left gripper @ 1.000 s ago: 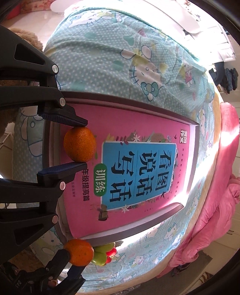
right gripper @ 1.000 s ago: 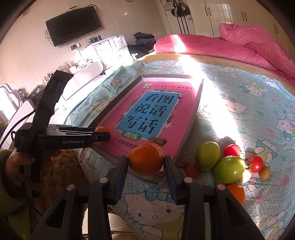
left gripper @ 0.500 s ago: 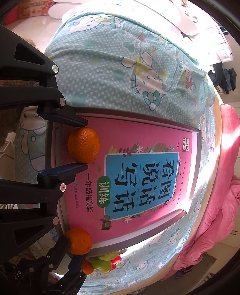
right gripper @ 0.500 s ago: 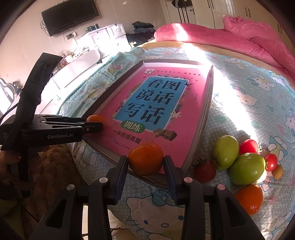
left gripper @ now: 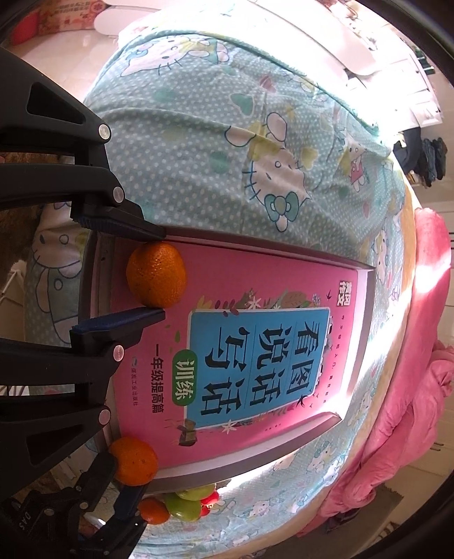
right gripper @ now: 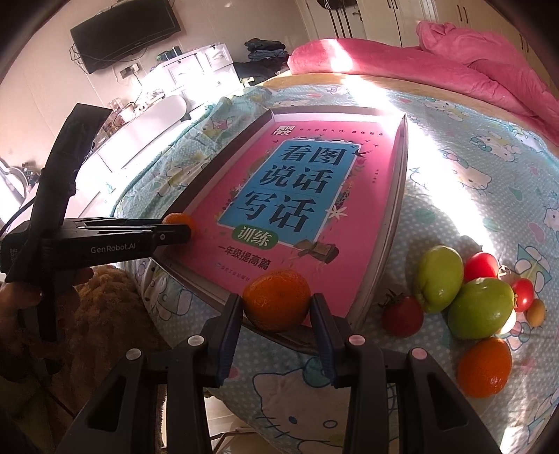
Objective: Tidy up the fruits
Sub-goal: 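Carry the left gripper's orange onto the pink book while the right carries its orange there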
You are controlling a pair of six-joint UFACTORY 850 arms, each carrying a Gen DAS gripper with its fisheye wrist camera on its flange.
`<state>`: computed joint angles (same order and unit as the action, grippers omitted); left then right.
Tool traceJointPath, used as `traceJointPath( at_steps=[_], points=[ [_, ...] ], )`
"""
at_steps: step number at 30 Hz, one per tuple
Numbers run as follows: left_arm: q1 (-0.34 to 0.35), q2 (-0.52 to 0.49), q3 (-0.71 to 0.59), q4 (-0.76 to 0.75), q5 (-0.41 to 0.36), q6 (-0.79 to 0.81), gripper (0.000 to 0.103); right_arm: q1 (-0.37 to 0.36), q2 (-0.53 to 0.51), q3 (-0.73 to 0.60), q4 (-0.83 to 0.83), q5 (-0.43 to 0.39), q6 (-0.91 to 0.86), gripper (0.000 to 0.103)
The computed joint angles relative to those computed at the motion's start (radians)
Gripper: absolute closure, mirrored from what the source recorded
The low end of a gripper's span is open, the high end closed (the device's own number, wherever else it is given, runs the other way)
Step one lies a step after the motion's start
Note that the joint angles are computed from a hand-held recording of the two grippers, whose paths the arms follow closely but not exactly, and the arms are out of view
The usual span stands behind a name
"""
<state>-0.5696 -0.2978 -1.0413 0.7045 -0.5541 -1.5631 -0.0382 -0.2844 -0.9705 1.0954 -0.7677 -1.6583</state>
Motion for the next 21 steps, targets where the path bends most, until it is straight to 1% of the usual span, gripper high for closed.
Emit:
traceJointPath(
  at_steps=[3,9,12,18,19,21],
  points=[
    [0.006,0.001,0.004,0.007,0.000,-0.009,0.063,0.008,0.006,0.005,-0.008,0.003,0.021,0.063],
    [0.002,-0.004,0.000,0.027,-0.014,-0.011,0.062,0.023,0.031,0.032,0.012,0.038,-0.013,0.063],
    [-0.001,-0.004,-0.001,0.032,-0.018,-0.016,0.062,0.017,0.022,0.026,0.008,0.026,0.009,0.063],
    [-0.013,-0.005,-0.005,0.048,-0.035,-0.035,0.062,0.013,0.023,0.025,0.006,0.027,0.030,0.062],
    [-0.013,-0.003,-0.004,0.050,-0.030,-0.038,0.062,0.010,0.023,0.024,0.008,0.028,0.032,0.062],
    [-0.010,0.004,0.004,0.052,0.007,-0.047,0.062,0.005,0.020,0.020,0.005,0.024,0.042,0.062]
  ],
)
